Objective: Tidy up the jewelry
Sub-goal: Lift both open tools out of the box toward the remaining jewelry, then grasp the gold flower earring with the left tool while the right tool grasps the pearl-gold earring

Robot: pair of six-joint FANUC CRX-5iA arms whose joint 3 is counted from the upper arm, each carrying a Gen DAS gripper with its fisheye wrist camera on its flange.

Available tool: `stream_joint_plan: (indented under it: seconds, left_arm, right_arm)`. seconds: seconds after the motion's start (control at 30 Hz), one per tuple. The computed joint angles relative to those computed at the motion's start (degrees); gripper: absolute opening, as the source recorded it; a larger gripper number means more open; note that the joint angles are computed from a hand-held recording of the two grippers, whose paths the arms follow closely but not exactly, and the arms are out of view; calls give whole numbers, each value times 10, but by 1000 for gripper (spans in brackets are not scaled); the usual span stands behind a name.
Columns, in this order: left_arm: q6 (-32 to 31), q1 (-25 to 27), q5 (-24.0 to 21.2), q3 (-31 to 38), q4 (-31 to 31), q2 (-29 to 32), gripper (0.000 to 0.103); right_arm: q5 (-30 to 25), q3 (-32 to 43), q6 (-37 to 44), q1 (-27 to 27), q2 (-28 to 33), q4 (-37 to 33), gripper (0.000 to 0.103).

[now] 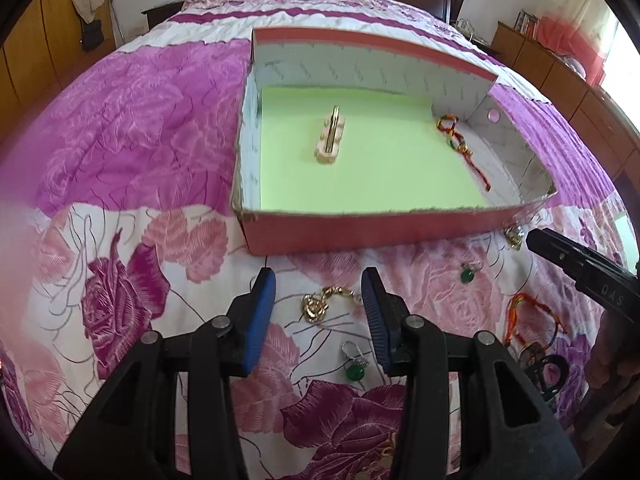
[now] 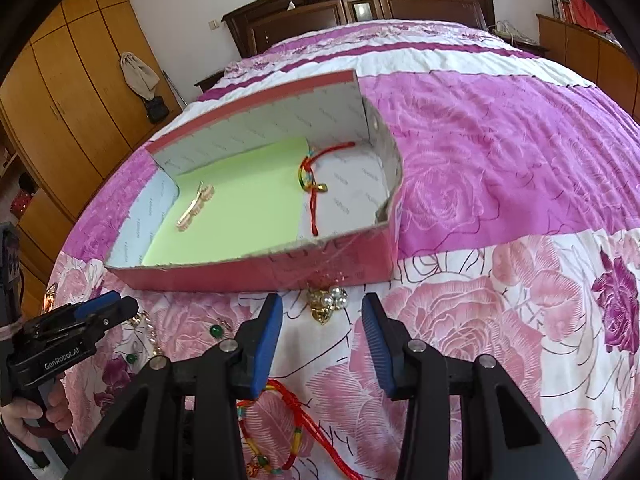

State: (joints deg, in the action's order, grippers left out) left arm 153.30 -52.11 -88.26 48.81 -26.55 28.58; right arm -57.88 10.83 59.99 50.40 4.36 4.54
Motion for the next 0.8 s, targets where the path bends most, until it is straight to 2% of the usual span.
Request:
stream_joint_plan:
  seconds: [0.43, 0.53, 0.67, 0.8]
  left_arm:
    - [27, -4, 45, -63, -2, -28, 36]
    - [31, -5, 46, -67, -4, -31, 32]
    - [28, -12, 33, -61, -14, -28, 21]
    - [34, -16, 25, -60, -22, -27, 10]
  right_arm:
    - [4, -8, 1, 3, 17, 10, 45]
    - [12, -16, -1, 6, 16, 18, 42]
    - [19, -22, -3, 5, 13, 22, 29]
    - [23, -25, -4, 1, 10, 14, 27]
